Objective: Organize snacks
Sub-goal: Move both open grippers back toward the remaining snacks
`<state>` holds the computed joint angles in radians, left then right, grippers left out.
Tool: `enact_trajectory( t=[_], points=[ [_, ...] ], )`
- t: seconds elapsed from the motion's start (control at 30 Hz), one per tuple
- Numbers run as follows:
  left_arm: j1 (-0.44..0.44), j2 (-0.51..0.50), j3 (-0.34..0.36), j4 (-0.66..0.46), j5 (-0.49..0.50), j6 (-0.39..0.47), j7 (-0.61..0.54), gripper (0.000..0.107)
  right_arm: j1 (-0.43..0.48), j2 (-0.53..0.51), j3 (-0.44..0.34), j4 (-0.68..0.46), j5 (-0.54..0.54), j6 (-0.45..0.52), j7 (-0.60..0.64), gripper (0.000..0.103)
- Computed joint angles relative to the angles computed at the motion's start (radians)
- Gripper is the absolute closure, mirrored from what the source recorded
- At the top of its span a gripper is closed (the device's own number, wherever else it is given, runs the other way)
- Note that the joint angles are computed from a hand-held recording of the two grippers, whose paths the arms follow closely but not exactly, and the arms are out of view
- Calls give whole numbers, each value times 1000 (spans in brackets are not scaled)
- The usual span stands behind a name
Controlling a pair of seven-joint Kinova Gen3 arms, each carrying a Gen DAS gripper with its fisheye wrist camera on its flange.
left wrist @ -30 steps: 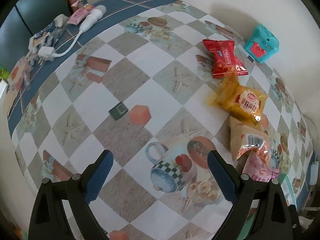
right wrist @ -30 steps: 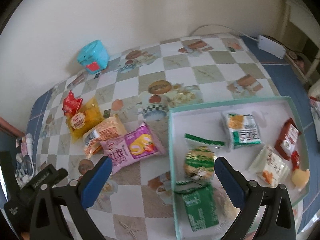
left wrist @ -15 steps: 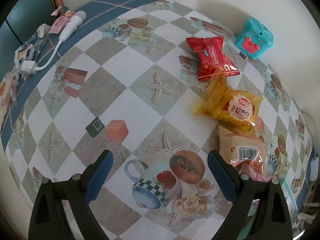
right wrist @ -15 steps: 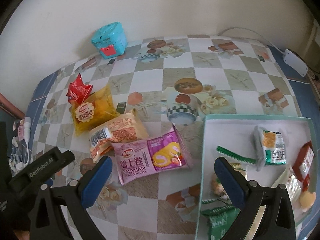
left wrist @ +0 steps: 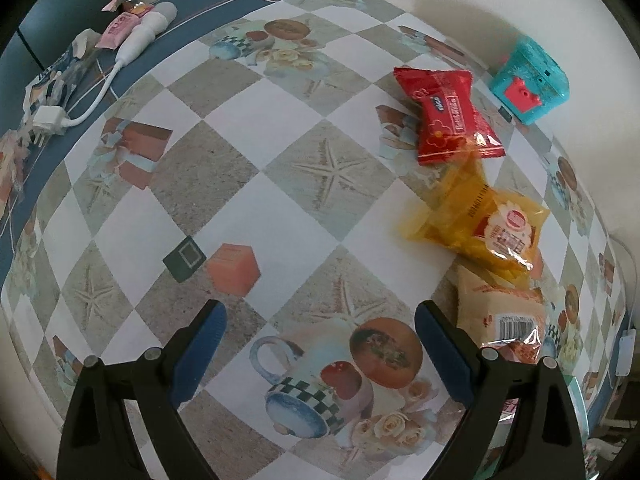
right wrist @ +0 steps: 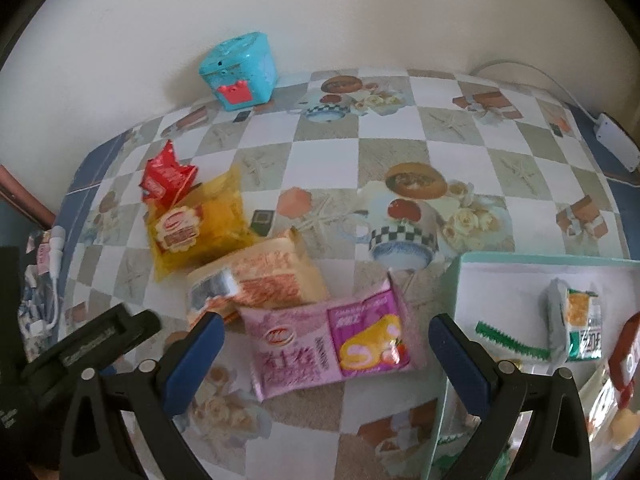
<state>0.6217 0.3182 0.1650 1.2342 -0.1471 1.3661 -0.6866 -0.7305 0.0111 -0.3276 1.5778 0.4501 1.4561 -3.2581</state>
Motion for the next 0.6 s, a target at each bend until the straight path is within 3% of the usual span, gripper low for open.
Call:
enact_trajectory(
  t=[0.23, 0.6],
  points=[
    [-22, -9, -1, 22, 16, -13, -17, 12, -11, 27, 8, -2, 54, 117, -28, 0],
    [-17, -5, 1, 17, 15, -12, -17, 12, 8, 30, 28, 6, -5, 211, 0, 0]
  ],
)
